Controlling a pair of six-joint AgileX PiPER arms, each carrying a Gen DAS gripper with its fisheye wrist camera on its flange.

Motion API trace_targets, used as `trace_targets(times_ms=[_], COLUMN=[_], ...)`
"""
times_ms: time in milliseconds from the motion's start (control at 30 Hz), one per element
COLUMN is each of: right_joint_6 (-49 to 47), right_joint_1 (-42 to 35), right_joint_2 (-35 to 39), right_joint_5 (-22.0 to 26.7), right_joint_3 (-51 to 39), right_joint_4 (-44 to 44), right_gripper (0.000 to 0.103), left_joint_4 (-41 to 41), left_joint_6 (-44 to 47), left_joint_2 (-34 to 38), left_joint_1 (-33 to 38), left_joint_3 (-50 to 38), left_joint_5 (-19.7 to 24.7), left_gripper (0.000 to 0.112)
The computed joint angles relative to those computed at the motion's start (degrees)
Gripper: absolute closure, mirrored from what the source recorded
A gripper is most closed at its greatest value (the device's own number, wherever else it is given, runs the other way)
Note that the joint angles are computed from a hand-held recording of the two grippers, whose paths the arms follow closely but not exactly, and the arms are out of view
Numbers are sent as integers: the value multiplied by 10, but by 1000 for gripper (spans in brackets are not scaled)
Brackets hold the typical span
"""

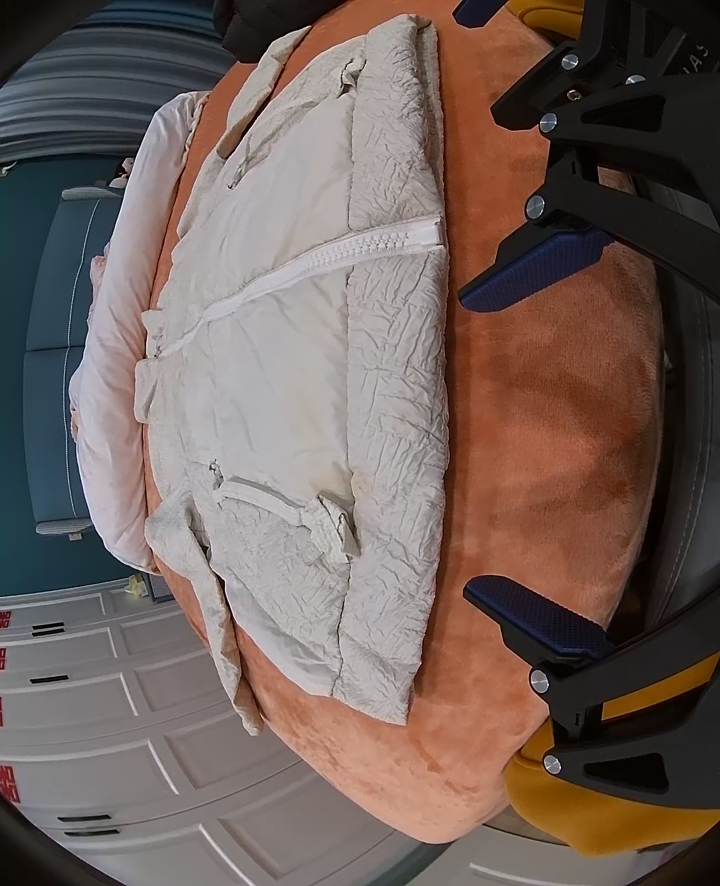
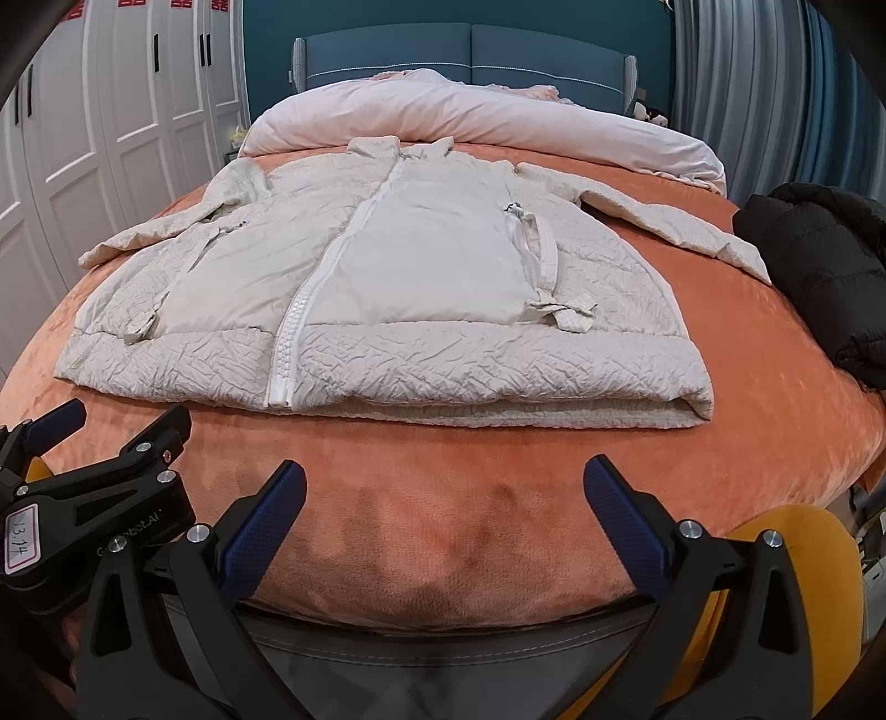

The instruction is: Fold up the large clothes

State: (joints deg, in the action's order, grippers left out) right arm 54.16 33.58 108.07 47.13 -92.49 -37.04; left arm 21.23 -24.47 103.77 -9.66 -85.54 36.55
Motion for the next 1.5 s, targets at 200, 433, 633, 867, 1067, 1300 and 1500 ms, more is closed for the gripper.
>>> trace_targets(times_ms=[200, 433, 633, 867, 1067, 1300, 1500], right_joint_6=[-1, -1, 1, 3, -14, -35, -139], right_joint_1=[0, -1, -1, -1, -8, -39, -167], right_joint_2=[0, 1, 1, 2, 5, -4, 16], right_joint_5=[1, -1, -2, -4, -6, -31, -45], right_joint_3=[-1, 0, 3, 6, 0, -4, -78], right_joint_4=[2, 2, 2, 4, 27, 57, 183], right_gripper=[5, 5, 5, 5, 5, 5, 5], left_joint_4=[0, 0, -1, 1, -9, -65, -125], left_joint_6=[0, -1, 0, -4, 4, 26, 64], left_joint_2=[0, 0, 1, 1, 2, 4, 23], left_joint_1=[0, 0, 2, 2, 7, 40, 88], left_joint_3=[1, 3, 6, 12, 14, -11, -75], left_joint_5=[-1, -3, -5, -10, -12, 3, 25], left_gripper=[19, 19, 19, 19, 19, 17, 17])
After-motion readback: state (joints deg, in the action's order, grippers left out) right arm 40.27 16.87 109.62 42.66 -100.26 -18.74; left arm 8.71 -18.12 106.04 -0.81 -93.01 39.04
